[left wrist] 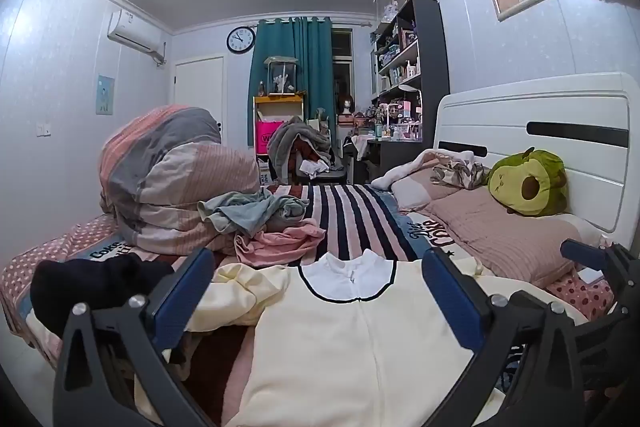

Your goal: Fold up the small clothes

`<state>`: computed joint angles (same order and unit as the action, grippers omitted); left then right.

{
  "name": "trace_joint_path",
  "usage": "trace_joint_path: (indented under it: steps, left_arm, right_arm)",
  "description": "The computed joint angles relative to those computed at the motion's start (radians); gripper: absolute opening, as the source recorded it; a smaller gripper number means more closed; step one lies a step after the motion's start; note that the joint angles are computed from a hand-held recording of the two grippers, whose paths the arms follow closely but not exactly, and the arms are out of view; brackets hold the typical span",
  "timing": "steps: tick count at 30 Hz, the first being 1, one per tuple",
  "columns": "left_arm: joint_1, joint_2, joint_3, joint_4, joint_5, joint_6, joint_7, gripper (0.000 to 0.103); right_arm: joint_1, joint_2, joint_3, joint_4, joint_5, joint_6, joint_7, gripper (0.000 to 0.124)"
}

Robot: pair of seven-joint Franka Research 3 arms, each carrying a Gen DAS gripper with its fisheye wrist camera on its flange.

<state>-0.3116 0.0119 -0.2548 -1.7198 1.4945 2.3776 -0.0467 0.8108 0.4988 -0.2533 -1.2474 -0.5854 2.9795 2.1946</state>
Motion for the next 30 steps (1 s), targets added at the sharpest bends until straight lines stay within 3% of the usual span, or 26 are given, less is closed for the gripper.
trace_joint_path:
  steps: [3,5,16,26,30]
  left_arm:
    - [-0.002,0.003,-0.001,0.003,-0.009,-0.011,0.012,0.102]
    - [-0.002,-0.001,0.001,-0.003,-0.009,-0.012,0.006,0.102]
    - [-0.005,0.035,0.020,0.029,-0.020,0.001,0.011,0.102]
    - [0.004,0.042,0.030,0.035,-0.016,0.021,-0.010,0.102]
    - [0.005,0.045,0.032,0.040,-0.028,0.018,-0.002,0.102]
  right_arm:
    - [-0.011,0.006,0.013,0.008,0.019,-0.001,-0.026,0.102]
    - [0.011,0.010,-0.021,0.011,-0.008,0.004,0.012,0.102]
    - [-0.028,0.033,0.024,0.057,0.032,-0.013,-0.054,0.102]
    - [-0.016,0.039,0.007,0.056,0.066,-0.003,-0.063,0.102]
    - [-0.038,0.065,0.030,0.090,0.113,-0.011,-0.099,0.102]
